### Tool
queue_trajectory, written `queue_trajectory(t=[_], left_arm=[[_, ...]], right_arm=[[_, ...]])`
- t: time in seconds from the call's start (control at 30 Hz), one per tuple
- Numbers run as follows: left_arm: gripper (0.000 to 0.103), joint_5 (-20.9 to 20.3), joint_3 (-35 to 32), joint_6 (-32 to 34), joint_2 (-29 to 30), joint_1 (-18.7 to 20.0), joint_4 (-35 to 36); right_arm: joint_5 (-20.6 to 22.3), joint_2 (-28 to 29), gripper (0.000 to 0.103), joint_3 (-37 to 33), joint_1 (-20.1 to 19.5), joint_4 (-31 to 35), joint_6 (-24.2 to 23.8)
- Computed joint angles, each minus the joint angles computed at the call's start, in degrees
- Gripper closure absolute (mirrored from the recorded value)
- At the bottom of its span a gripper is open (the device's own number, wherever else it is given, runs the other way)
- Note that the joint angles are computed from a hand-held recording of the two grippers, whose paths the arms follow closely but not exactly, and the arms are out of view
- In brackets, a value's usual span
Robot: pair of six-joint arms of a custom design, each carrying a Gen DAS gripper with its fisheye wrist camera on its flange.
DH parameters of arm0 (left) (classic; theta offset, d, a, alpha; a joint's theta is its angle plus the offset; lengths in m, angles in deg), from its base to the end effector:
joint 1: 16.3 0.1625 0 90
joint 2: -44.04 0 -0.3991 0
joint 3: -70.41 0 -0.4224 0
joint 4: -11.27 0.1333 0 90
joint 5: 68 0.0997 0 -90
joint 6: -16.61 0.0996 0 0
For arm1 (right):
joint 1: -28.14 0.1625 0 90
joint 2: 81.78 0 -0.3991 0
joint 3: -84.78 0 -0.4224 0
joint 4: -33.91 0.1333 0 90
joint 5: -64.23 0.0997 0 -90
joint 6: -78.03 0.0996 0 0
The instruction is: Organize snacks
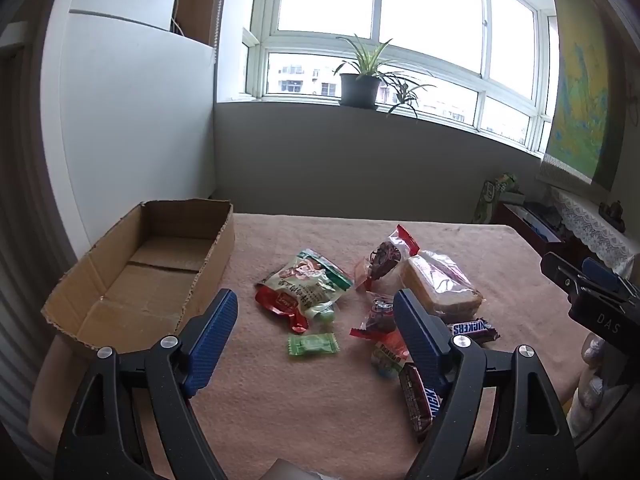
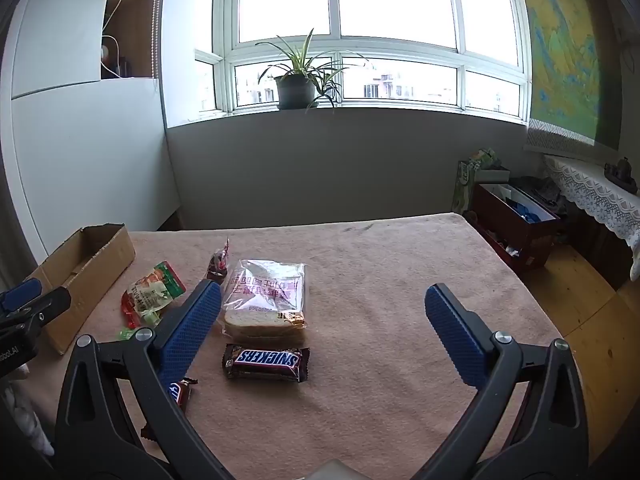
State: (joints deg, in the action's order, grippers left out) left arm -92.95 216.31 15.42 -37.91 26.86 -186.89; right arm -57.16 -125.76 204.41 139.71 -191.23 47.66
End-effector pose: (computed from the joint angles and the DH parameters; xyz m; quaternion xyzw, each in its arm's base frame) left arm -0.0966 -0.3971 0.2176 0.1166 0.7985 -0.4926 0.3259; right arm 0.2653 -0.4497 0.0731 0.2454 -0.8102 0.4582 0.2708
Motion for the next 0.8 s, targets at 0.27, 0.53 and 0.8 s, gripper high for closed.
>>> queue_trajectory(t=[0.27,0.53,0.8], left_arm=[[0.023,0.28,-0.01,-0.01,0.37,-0.23,-0.31],[0.023,0.26,-0.12,0.02,0.17,-0.15,-0.19],[0.023,0.28,-0.01,-0.16,0.09,-0.23,-0.08]], right_arm=[[0.16,-0.27,0.000,0.24,-0.27,-0.12,-0.18],[0.22,-0.25,0.000,0.26,-0.26,-0.17,-0.10],[0.11,-0.31,0.000,0.32,-0.18,-0.25,-0.20]])
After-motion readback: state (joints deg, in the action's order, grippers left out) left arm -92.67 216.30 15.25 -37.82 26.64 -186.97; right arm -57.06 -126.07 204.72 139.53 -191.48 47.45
